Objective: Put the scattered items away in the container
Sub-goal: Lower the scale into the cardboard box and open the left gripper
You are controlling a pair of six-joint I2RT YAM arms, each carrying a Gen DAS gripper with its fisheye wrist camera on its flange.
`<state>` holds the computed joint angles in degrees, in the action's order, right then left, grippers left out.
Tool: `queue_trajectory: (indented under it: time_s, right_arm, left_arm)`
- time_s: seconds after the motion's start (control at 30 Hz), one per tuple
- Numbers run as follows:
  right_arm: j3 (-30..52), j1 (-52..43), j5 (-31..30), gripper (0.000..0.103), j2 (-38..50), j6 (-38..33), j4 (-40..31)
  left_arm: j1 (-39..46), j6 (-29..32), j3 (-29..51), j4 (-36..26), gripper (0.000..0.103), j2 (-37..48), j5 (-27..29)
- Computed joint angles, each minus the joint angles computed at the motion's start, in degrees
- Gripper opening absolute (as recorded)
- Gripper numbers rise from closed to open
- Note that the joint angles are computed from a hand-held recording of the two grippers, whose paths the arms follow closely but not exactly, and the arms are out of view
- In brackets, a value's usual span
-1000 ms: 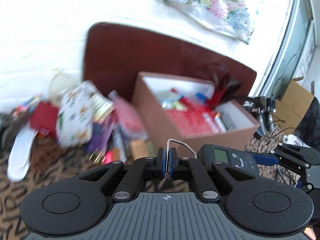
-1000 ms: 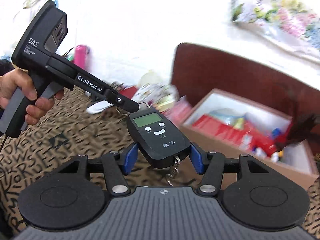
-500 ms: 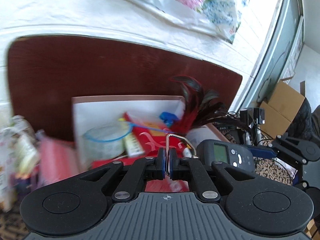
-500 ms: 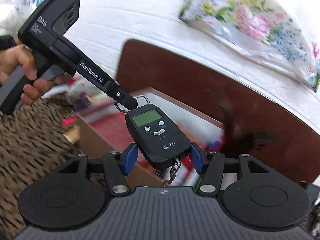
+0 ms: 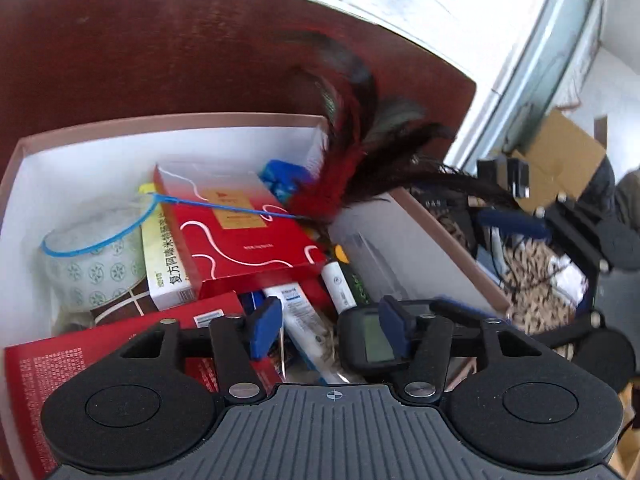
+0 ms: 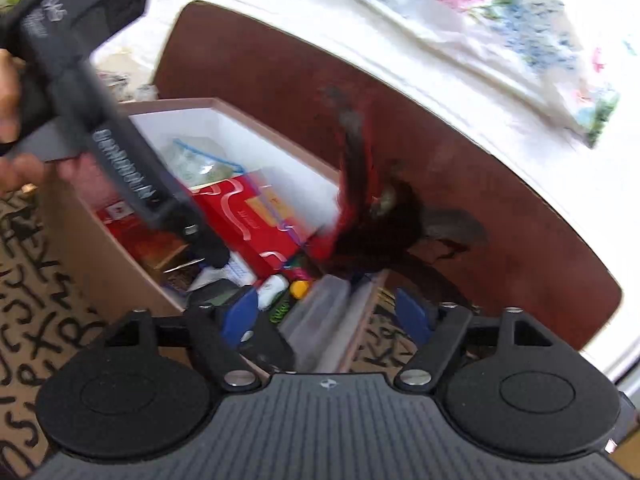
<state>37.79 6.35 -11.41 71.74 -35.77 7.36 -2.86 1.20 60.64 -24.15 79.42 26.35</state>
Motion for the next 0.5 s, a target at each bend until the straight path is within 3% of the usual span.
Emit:
queue_trajectory:
  time_s: [0.13,0.23,0.3,0.43,0.5]
  right_arm:
    - [-1.2,0.4,2.3,0.084,-1.4,3.5,0.4]
    - [-2.4,2.9,9.1,0.095,-2.9,4.4,2.3]
    - [-3.2,4.4,13.3,0.095,-4.7,3.6,1.9]
    - [-5.1,6.2,20.0,0.097,-8.1,2.3,2.7]
    - [-4.9,5.5,20.1,0.097,-9.3,4.0,1.6]
  left_arm:
    - [0.3,1.4,-2.2,0.7,0.079,-2.8,0.0]
    - [0.8,0.9,-2.8,0.1,0.089,-5.3,0.3]
    - [0.1,0.1,-2.9,-0.9,0.098,-6.9,-3.8]
    - [2.2,-1.2,-4.8,-1.1,0.098,-10.8,-5.2]
    - [4.2,-2.8,-5.4,-2.4,0.098,-12.5,-4.0]
